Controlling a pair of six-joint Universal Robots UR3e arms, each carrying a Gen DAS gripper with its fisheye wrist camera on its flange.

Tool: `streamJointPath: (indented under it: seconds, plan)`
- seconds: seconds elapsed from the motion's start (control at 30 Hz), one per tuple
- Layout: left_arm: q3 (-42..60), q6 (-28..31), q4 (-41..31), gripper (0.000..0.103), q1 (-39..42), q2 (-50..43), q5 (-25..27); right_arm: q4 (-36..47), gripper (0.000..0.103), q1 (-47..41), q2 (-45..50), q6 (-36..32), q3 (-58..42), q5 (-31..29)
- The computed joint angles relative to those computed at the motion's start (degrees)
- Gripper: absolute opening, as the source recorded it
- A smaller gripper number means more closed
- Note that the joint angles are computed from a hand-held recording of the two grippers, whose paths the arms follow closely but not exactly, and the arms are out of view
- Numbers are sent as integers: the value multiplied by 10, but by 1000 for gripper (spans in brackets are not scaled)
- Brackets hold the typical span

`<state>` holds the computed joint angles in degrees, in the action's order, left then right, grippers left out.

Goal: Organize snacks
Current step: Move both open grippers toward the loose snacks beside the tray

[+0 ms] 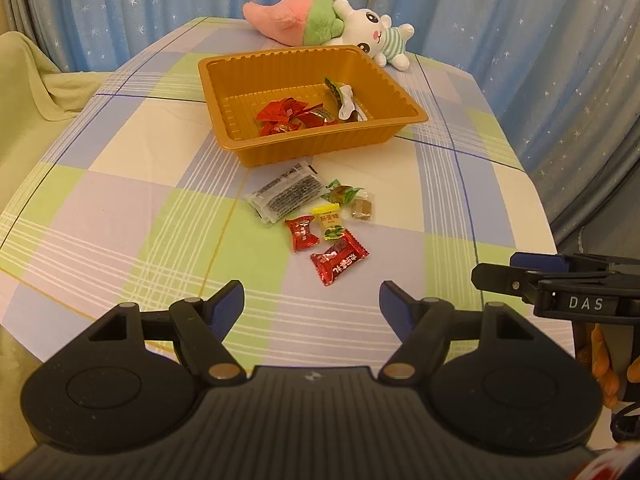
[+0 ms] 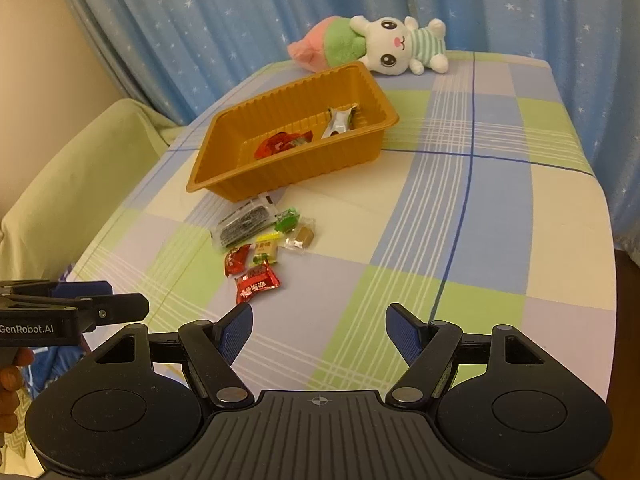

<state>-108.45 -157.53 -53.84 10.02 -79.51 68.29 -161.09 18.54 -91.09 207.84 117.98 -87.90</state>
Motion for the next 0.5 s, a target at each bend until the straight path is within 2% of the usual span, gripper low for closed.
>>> streamJointPath:
  seconds: [0.5]
  plan:
    - [9,11,20,72,0,-49,23,-10,73,22,79,-20,-50,-16]
